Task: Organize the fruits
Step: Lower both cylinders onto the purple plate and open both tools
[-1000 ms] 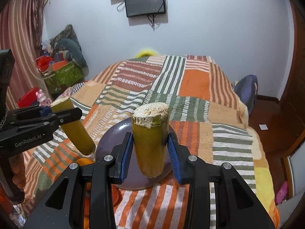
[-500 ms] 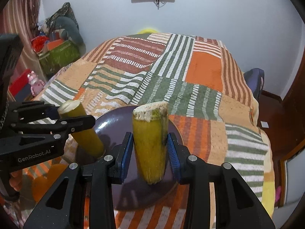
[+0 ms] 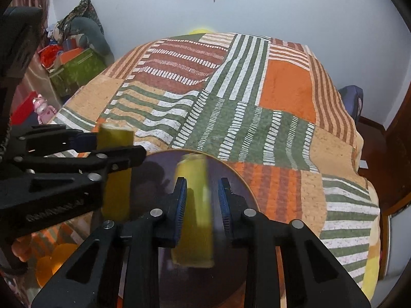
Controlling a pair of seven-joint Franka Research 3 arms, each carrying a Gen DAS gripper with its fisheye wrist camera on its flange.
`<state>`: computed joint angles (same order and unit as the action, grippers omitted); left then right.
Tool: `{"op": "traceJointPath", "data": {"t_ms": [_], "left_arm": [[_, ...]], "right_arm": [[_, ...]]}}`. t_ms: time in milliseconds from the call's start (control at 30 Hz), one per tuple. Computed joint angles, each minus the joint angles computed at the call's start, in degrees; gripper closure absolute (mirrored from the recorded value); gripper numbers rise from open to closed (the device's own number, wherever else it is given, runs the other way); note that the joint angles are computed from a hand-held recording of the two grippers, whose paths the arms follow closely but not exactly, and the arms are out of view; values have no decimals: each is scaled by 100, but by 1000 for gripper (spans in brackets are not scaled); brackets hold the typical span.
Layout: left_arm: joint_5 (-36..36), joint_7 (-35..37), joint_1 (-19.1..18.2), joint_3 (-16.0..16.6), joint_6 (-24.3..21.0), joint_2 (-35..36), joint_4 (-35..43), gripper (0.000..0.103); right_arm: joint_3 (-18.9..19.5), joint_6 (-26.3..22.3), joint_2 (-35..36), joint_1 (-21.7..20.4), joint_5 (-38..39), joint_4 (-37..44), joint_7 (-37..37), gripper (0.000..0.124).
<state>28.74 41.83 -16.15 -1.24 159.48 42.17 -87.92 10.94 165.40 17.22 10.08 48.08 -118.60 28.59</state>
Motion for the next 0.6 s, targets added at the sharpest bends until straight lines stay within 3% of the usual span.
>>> {"op": "traceJointPath", "data": {"t_ms": [167,400,600], "left_arm": [[-155,101,67,-81,-272,86,105,61],[-155,-118,111,-50,-20,-140,-382,48],[497,-699,-324,386,168,-635,-978,45]], "right_arm": [[11,65,-27,5,-59,-84,86,101],[34,-119,-194,-69,217,-261,-186,99],[-64,-71,-528,8,493,-564,-427,97]]}}
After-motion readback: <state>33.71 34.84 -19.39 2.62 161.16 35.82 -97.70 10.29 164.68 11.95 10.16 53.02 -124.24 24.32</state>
